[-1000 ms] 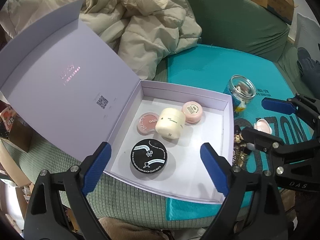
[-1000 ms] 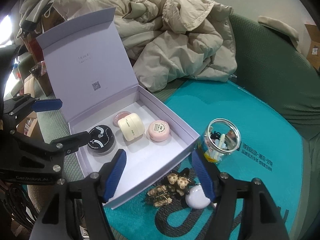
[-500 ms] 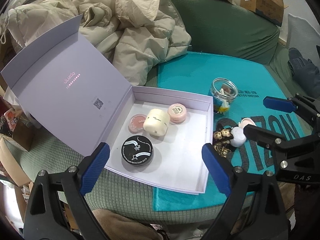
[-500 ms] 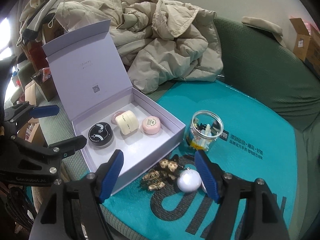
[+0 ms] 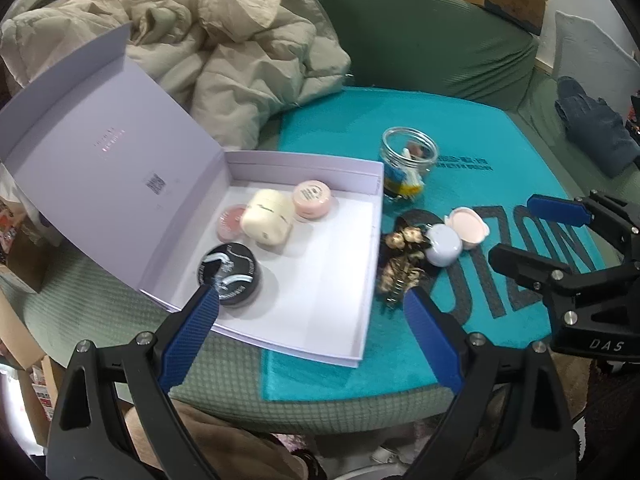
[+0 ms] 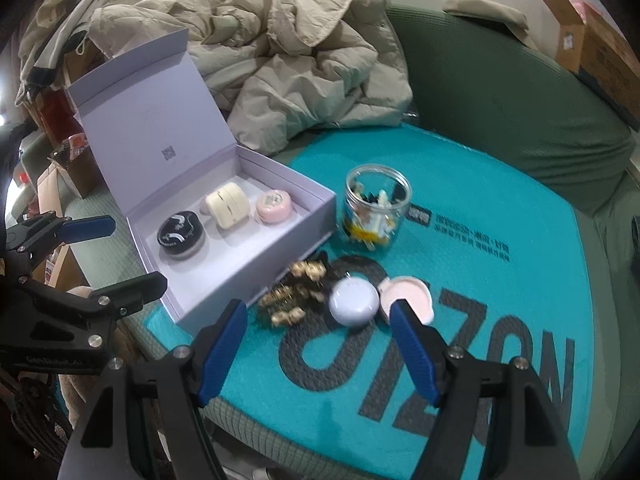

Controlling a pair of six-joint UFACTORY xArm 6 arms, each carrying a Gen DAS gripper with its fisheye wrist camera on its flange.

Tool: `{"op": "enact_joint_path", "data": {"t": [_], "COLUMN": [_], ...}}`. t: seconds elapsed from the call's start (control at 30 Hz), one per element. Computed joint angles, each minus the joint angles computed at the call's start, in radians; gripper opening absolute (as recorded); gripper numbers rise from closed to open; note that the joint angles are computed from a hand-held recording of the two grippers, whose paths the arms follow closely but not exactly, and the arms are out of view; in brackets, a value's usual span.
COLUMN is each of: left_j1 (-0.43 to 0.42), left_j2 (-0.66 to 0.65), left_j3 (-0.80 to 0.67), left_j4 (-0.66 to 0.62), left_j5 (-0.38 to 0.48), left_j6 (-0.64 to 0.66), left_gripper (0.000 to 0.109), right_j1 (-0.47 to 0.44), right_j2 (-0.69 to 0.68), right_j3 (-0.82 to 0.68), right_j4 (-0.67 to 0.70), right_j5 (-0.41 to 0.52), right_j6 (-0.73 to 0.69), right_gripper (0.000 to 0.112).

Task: Organize objects
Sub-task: 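Withdraw both grippers from the box back over the remaining cosmetics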

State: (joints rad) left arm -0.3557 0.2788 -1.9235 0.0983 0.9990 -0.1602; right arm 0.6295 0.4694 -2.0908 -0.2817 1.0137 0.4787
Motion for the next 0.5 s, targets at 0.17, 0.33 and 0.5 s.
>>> {"op": "enact_joint_path", "data": {"t": [0.17,0.33,0.5], "left_j1": [-0.02,-0.042,-0.061], "left_j2": [-0.024,-0.026,-0.019], "left_j3": [0.054,0.079,0.092], "left_j4": [-0.018,-0.036,-0.053], "left_j5": [-0.033,-0.034,-0.033], "left_j6": [0.013,0.03,0.05], "left_gripper": [0.093,0.093,0.093], "right_j1": [-0.009,-0.014,-0.021], "right_j2": [-0.066,-0.115,-0.176], "right_j3": [0.114,0.198,0.301], "right_j4": [-0.005,-0.008,-0.021], "right_j5": [-0.023,-0.039,-0.057], "right_j6": [0.041,0.075,0.118], "right_gripper": [0.075,0.075,0.075]}}
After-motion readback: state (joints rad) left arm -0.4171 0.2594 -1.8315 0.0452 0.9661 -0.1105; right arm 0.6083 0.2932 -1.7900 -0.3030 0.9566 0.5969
